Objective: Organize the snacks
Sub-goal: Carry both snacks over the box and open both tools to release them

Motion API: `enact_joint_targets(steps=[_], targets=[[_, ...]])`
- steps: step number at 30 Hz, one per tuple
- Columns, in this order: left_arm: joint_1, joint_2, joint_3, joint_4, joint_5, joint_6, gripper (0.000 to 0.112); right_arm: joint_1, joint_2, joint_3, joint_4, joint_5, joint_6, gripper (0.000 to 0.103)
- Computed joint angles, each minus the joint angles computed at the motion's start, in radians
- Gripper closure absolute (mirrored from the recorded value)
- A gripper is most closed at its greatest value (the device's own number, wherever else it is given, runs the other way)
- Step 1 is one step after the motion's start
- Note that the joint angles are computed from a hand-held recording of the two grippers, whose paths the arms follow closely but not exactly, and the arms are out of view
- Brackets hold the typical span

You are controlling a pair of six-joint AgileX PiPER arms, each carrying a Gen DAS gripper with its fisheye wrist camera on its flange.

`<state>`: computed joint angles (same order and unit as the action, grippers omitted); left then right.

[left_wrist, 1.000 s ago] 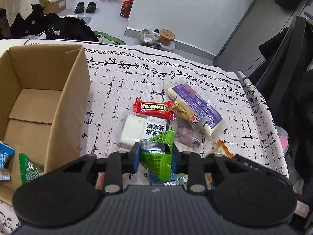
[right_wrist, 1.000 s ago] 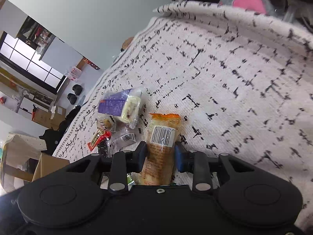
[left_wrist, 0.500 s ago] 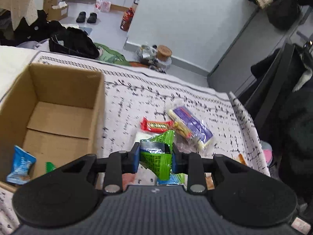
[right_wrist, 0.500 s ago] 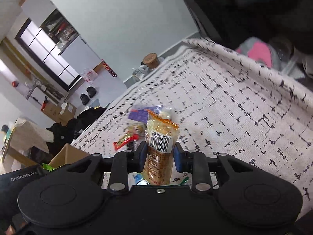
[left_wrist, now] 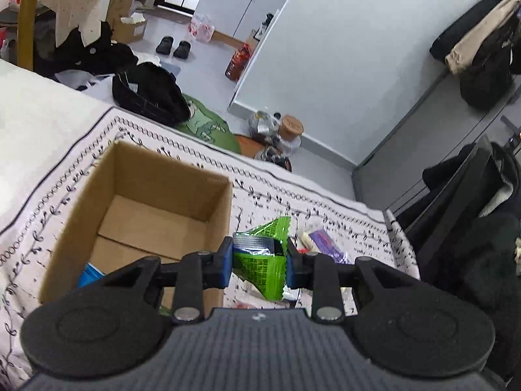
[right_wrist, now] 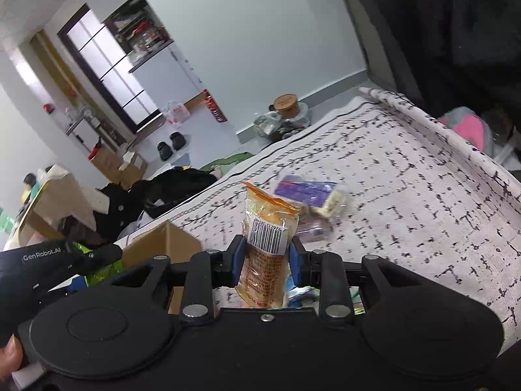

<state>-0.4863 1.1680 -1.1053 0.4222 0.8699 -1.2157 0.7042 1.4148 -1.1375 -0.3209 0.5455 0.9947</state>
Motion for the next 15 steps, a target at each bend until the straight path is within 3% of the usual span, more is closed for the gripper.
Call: enact_joint_targets(steps=[7, 15], targets=[[0.024, -0.070, -0.007, 0.003, 0.052, 0.037, 0.083, 0.068, 0.032, -0.077, 0.014, 0.006, -0.004, 0.075], [0.124, -0.162, 0.037, -0.033, 0.059, 0.072, 0.083, 0.145, 0.110, -0.176, 0.041, 0.014, -0.017, 0.075]])
